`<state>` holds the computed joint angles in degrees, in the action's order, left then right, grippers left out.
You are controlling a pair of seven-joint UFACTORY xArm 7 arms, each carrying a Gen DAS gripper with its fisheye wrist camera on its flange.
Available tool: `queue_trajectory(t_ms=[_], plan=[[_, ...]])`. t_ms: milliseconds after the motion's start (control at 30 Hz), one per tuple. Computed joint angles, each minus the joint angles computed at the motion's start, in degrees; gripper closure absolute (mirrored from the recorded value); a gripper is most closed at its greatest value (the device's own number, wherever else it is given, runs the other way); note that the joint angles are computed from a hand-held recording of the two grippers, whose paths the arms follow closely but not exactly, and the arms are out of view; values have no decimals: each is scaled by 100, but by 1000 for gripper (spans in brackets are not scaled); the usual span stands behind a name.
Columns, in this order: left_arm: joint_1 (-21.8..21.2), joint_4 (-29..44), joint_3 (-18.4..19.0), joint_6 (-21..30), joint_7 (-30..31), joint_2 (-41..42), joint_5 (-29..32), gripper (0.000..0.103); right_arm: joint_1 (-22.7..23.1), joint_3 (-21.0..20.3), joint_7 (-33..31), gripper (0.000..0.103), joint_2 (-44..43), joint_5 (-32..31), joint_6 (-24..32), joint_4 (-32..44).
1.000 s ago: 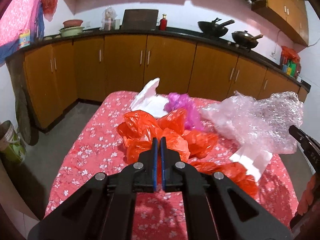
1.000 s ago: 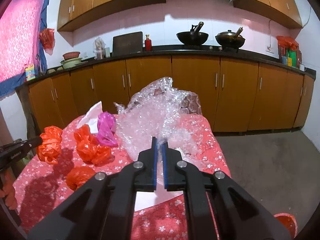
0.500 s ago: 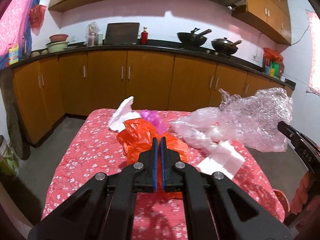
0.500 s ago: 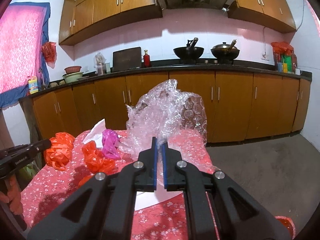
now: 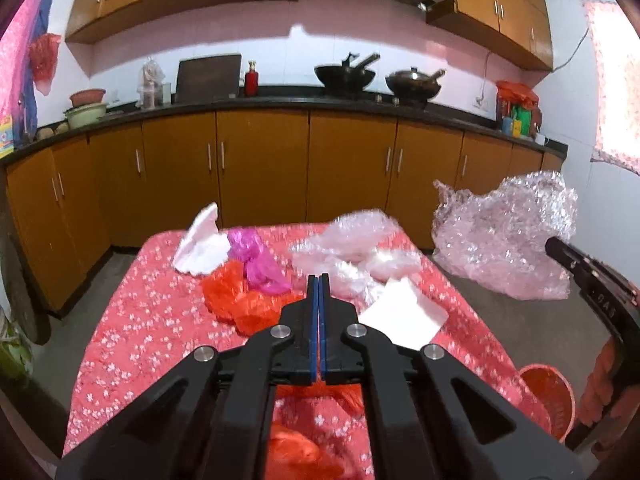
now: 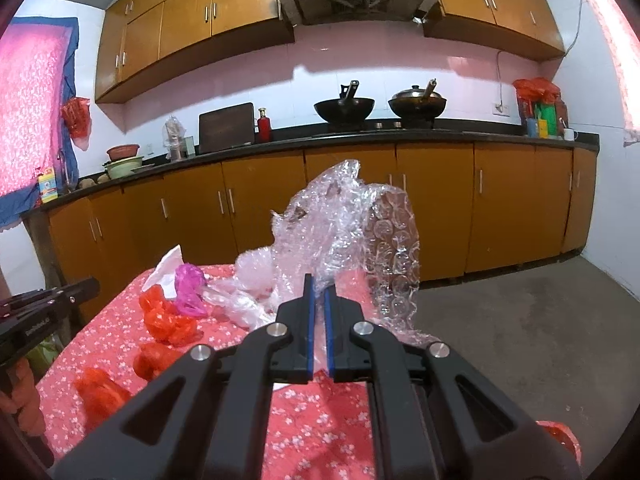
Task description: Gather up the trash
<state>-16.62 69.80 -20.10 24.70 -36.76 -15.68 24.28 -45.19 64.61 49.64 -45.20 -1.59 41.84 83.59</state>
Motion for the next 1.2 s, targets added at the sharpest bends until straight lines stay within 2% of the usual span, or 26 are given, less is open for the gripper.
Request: queue_trajectory(t_ms=[100,333,367,433,467,500,733,1033,1100,1200], plan=[[-117,-183,167,107,201,-68,-317,103,69,-19,-4,97,3,12,-6,-91],[-103,-633,251,342,414,-365,-693,101,-42,151,30,97,79,24,-42,12],[-110,-654,259,333,434,-357,-756,97,-69,185,19,97,82,45,-48,33],[-92,-659,220,327,423,-336,-783,80,-127,256,-22,97,81,99,-39,84],[-39,-663,171,299,368,-319,-708,63,-148,284,-57,97,78,131,-37,97],[18,-683,129,252,315,-314,-607,59,-166,308,-98,97,71,163,-31,105],[250,-416,195,400,13,38,-331,59,-402,413,-275,97,4,441,-31,223],[228,610,570,628,-29,1012,191,59,-1020,731,-536,97,-124,976,-149,458],[134,843,714,657,115,1223,72,59,-1196,813,-601,97,-168,1126,-161,544],[21,1123,914,626,501,1485,-419,58,-1358,858,-718,97,-255,1345,-172,601]])
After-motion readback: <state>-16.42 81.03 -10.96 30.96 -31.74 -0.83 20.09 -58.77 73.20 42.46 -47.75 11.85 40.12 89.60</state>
